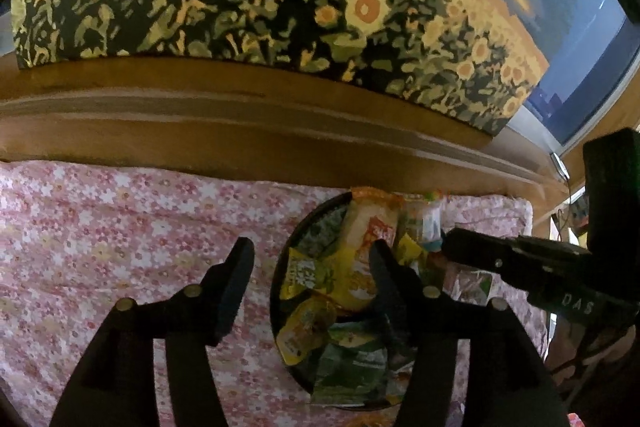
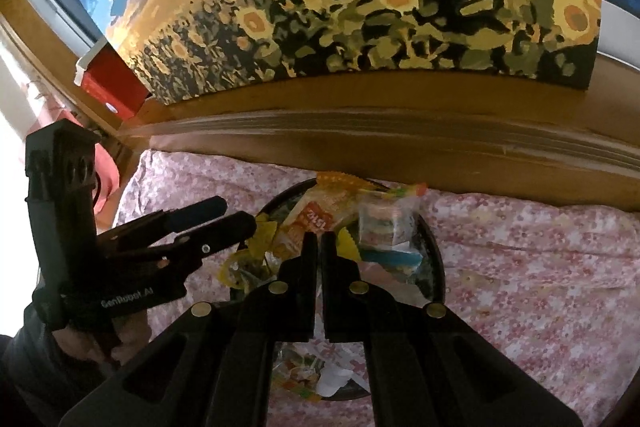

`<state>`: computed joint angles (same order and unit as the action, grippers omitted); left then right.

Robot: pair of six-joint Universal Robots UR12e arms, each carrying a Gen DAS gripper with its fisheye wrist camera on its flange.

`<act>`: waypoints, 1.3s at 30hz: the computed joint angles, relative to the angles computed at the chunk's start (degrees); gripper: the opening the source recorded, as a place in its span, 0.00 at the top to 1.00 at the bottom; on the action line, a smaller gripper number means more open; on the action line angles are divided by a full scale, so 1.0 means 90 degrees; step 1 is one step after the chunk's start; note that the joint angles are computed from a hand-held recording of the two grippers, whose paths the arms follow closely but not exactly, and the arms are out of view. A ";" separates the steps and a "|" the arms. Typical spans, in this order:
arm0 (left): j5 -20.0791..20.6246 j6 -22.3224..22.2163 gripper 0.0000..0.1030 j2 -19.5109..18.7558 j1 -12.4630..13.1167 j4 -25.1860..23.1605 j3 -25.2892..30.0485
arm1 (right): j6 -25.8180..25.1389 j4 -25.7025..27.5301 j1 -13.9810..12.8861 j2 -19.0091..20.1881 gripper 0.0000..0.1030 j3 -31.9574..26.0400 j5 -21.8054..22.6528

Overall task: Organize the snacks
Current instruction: 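Open both grippers to release the snacks onto the plate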

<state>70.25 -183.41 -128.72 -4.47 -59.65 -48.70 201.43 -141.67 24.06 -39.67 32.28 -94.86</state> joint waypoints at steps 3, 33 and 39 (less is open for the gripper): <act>0.0031 -0.0014 0.27 0.0068 0.0018 0.0160 -0.0078 | -0.0033 -0.0258 0.0007 -0.0075 0.82 0.0163 0.0039; 0.0062 0.0518 0.24 0.0765 -0.0061 0.0365 -0.1006 | 0.0249 -0.1640 0.0387 -0.0856 0.81 0.1847 -0.0722; 0.0113 0.0605 0.24 0.0938 -0.0096 0.0437 -0.1283 | 0.0314 -0.1808 0.0472 -0.0973 0.80 0.2131 -0.0937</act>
